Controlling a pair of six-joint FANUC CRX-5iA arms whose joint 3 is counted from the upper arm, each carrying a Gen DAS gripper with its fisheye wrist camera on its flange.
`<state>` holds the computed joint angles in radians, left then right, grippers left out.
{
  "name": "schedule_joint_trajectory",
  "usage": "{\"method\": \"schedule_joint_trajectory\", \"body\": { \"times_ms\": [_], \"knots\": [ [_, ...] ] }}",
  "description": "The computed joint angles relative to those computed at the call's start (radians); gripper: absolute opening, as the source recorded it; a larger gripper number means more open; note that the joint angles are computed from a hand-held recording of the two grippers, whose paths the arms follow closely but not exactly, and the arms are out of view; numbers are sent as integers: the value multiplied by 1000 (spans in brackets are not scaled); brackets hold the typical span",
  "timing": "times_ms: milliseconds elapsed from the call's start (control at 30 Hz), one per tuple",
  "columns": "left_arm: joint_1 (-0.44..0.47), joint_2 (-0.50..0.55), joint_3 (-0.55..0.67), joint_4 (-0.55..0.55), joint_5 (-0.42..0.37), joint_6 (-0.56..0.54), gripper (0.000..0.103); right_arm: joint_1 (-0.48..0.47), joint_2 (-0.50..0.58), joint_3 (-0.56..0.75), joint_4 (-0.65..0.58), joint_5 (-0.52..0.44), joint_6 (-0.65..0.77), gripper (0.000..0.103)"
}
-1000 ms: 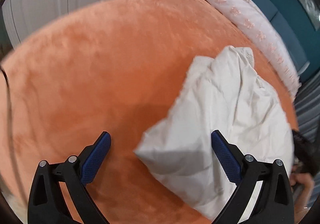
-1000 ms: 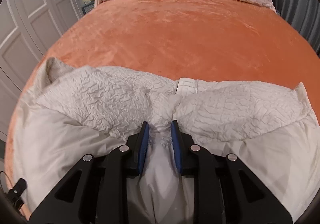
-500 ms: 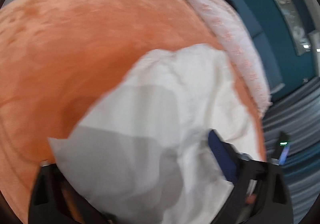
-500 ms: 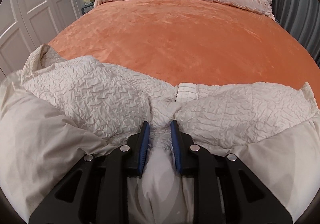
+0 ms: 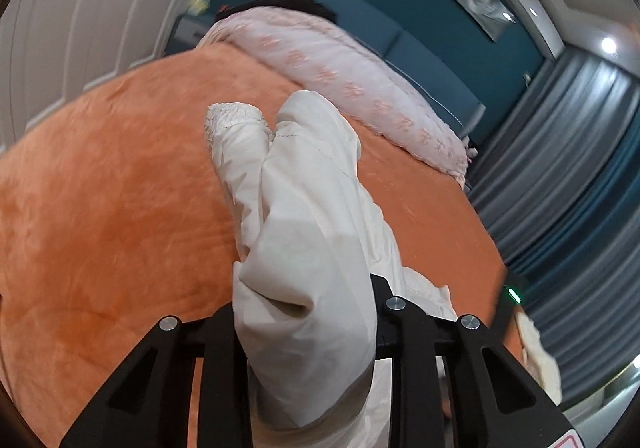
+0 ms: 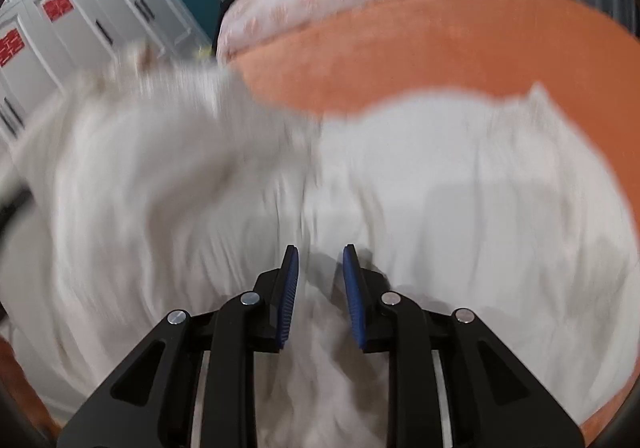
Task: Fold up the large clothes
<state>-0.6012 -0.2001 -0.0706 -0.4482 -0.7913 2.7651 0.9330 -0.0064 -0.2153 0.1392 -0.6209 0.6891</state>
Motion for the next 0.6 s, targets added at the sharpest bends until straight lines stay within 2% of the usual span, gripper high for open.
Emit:
{"method": "schedule_joint_trajectory", "body": {
  "times_ms": [133, 200, 267, 367, 467, 533, 600],
  "knots": [
    [-72, 32, 67, -53, -30, 35, 24, 30, 13, -49, 7, 65, -2, 22],
    [-120, 64, 122, -78, -59, 34, 24, 21, 12, -66, -41, 105, 7, 22],
    [-147, 114, 189, -79, -94, -16, 24, 17, 8, -82, -62, 135, 25, 21],
    [-172, 191, 273, -49, -120, -106, 24, -4, -4, -71, -134, 124, 87, 18],
    [-194, 254, 323, -39, -111, -158, 24, -36, -107, -139, -266, 172, 146, 13],
    [-188, 299, 343, 9, -67, -182, 24, -56, -190, -195, -341, 192, 175, 13],
    [-178, 334, 361, 55, -45, -217, 24, -70, -296, -269, -353, 196, 151, 13]
  ]
}}
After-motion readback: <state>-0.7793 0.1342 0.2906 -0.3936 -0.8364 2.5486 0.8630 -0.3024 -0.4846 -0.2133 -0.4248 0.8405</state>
